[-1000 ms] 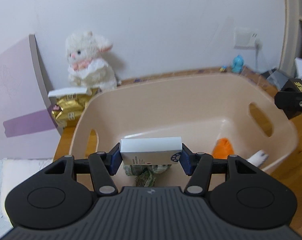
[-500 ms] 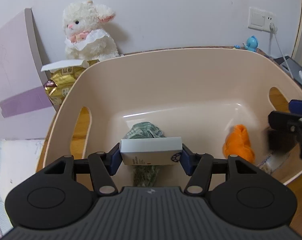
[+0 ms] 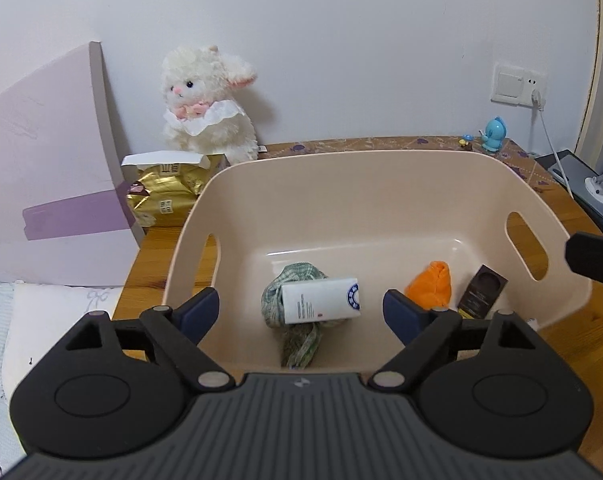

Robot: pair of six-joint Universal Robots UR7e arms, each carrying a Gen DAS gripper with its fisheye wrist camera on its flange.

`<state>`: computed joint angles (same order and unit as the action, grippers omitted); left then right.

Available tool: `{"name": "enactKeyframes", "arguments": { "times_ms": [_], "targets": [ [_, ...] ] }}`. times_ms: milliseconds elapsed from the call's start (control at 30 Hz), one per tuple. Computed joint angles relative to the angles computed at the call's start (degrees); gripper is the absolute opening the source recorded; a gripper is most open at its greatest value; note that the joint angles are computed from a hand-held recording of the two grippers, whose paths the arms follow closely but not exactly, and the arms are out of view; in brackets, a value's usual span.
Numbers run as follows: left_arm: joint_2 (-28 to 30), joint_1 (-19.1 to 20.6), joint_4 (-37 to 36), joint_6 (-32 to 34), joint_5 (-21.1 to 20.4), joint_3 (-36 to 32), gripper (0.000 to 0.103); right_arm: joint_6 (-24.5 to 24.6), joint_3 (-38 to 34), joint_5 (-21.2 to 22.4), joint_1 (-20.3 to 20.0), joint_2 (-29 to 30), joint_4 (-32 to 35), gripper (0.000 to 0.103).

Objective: Organize objects
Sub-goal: 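Lift both boxes into the basket and open both grippers, then move both grippers back toward the purple box and hair clip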

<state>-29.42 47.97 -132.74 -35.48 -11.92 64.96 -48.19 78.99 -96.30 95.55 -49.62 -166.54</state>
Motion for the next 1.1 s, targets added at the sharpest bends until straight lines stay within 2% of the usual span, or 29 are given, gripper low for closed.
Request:
{"name": "enactKeyframes", "arguments": {
  "times_ms": [400, 700, 900, 1100],
  "targets": [
    [-5.37, -4.20, 11.40, -15.85, 0.32, 9.15, 0.090, -0.74, 10.44, -2.28, -0.35, -7.56, -1.96, 0.103],
    [-6.78, -5.52, 16.03, -23.02, -1.84, 13.02, 0.090, -1.84, 13.29, -5.18, -2.05, -8.61, -2.08, 0.103],
    [-6.43, -4.89, 16.25, -24.56, -4.24, 14.07, 0.090, -1.89, 12.45, -7.81, -3.04, -6.81, -0.59, 0.103],
    [-4.90, -3.75, 14.75, -20.97, -6.28, 13.16, 0.090, -1.67, 10.23, -10.85, -3.57, -4.03, 1.26, 0.103]
  ]
}}
